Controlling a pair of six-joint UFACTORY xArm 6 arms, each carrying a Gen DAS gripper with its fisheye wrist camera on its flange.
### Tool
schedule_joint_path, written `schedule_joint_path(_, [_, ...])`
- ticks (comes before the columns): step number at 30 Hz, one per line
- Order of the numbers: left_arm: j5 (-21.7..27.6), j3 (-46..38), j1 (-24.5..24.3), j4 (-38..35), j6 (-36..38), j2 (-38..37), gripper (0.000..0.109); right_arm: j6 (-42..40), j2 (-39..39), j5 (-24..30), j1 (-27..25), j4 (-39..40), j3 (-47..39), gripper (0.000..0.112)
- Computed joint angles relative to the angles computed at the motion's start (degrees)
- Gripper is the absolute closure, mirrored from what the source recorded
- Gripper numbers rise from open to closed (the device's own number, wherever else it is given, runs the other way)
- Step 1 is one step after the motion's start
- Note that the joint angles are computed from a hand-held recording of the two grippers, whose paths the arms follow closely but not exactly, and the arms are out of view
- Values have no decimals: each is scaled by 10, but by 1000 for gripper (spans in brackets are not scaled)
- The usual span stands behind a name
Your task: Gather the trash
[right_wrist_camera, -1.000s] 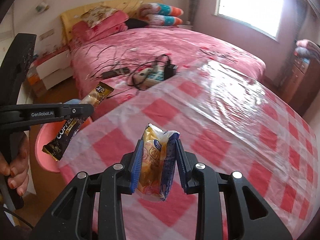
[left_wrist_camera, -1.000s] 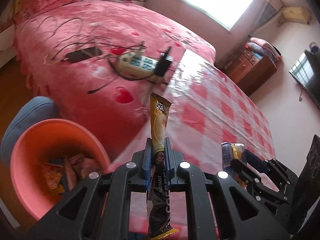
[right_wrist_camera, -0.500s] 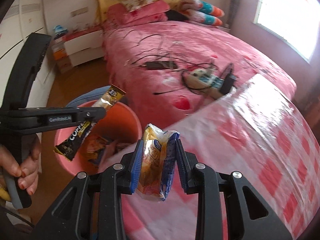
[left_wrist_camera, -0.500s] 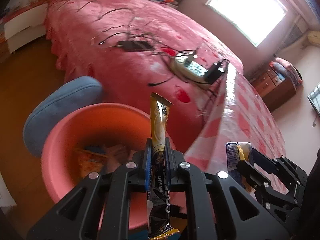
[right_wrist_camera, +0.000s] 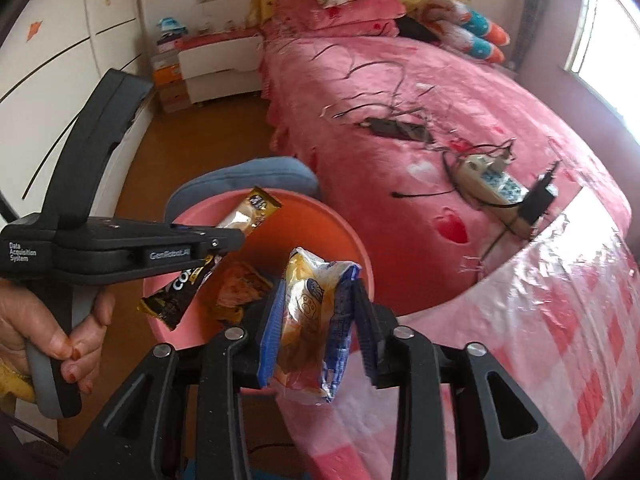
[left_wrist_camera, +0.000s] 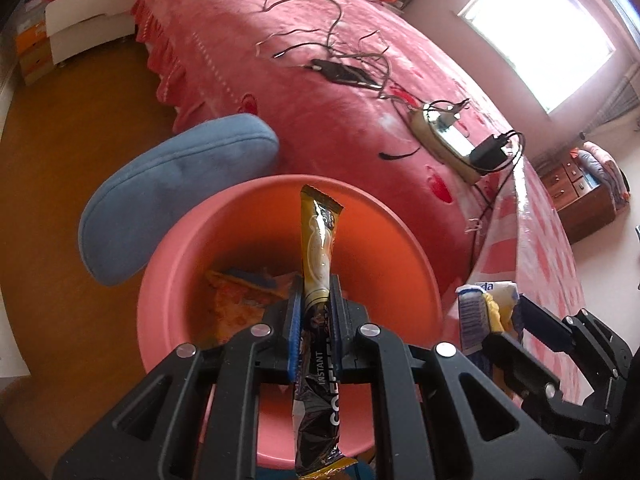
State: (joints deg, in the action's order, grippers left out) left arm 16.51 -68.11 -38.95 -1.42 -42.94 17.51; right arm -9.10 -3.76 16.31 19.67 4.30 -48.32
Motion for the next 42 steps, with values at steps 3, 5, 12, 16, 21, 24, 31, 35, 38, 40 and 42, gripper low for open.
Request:
schedule_joint_path(3, [11, -1, 3, 22, -17, 2, 81, 3, 2, -8, 2, 1, 5, 62])
schedule_joint_path(5, [13, 2, 5, 58, -51, 0, 60, 9, -3, -16, -1, -1, 11, 44])
schedule_joint_path(12, [19, -8, 7, 138, -107, -11, 49, 26, -45, -36, -21, 7, 38, 34])
schedule_joint_path(16, [23, -24, 2, 157, -113, -12, 46, 66, -69, -34, -42, -22, 52, 27])
schedule_joint_path(21, [32, -58, -14, 167, -101, -5, 43, 93, -110, -33, -71, -34, 80, 24])
schedule_joint_path(24, [40, -81, -26, 186, -103, 2, 39, 104, -132, -38, -90, -41, 97, 24])
schedule_joint_path(31, [66, -153, -59, 219, -90, 32, 29, 125, -194, -47, -142, -47, 146, 24])
schedule_joint_path(35, [84, -199, -77, 248, -92, 53, 25, 143, -230, -49, -173, -60, 176, 24])
schedule_joint_path(38, [92, -234, -90, 249, -82, 72, 23, 139, -257, -48, -200, -52, 195, 23])
schedule_joint_path(40, [90, -251, -97, 245, -72, 84, 21, 130, -273, -47, -220, -40, 205, 23])
schedule_joint_path(42, [93, -271, -105, 245, -65, 95, 20, 123, -277, -51, -232, -29, 210, 23])
